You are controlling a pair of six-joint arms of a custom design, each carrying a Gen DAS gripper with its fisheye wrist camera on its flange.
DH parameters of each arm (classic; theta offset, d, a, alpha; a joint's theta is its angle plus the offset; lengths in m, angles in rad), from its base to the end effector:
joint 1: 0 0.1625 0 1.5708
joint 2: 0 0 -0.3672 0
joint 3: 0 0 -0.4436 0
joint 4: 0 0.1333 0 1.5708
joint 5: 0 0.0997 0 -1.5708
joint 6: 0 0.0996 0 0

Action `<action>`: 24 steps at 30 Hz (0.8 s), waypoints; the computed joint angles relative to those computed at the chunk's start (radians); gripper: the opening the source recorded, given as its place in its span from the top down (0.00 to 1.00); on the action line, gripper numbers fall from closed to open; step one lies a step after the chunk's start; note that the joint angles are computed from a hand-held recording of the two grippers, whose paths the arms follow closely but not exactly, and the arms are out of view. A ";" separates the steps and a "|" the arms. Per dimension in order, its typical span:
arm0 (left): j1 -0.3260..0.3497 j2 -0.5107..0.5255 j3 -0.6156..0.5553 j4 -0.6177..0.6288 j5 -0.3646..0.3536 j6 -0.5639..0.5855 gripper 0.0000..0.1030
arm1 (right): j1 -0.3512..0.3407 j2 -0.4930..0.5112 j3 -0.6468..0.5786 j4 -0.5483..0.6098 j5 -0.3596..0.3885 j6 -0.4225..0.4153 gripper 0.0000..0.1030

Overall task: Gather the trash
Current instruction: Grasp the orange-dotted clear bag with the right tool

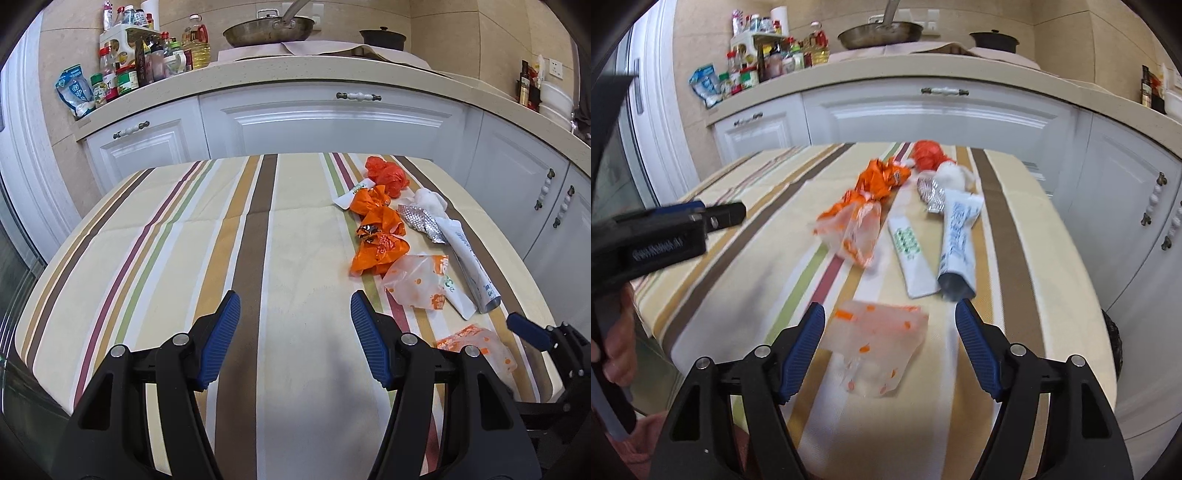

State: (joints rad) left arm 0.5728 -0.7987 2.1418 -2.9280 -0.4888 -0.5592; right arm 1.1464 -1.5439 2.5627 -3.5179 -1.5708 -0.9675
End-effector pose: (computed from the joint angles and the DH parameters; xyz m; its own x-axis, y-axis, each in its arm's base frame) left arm -0.2639 -0.4334 -0.0519 -0.6704 0.0413 -0.7409 0.5717 0.6652 -0.4803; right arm -0.0358 -0.4030 0.1720 -0.7202 -0.2160 0.6593 -0.6104 0.6489 -0.4542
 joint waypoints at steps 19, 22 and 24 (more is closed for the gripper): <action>-0.009 0.027 -0.009 0.029 -0.020 -0.023 0.41 | -0.051 -0.050 0.025 0.034 0.031 -0.012 0.68; -0.009 0.032 -0.014 0.038 -0.022 -0.027 0.41 | -0.060 -0.059 0.025 0.050 0.030 -0.011 0.68; -0.009 0.036 -0.017 0.040 -0.023 -0.027 0.41 | -0.069 -0.070 0.019 0.091 0.028 0.005 0.68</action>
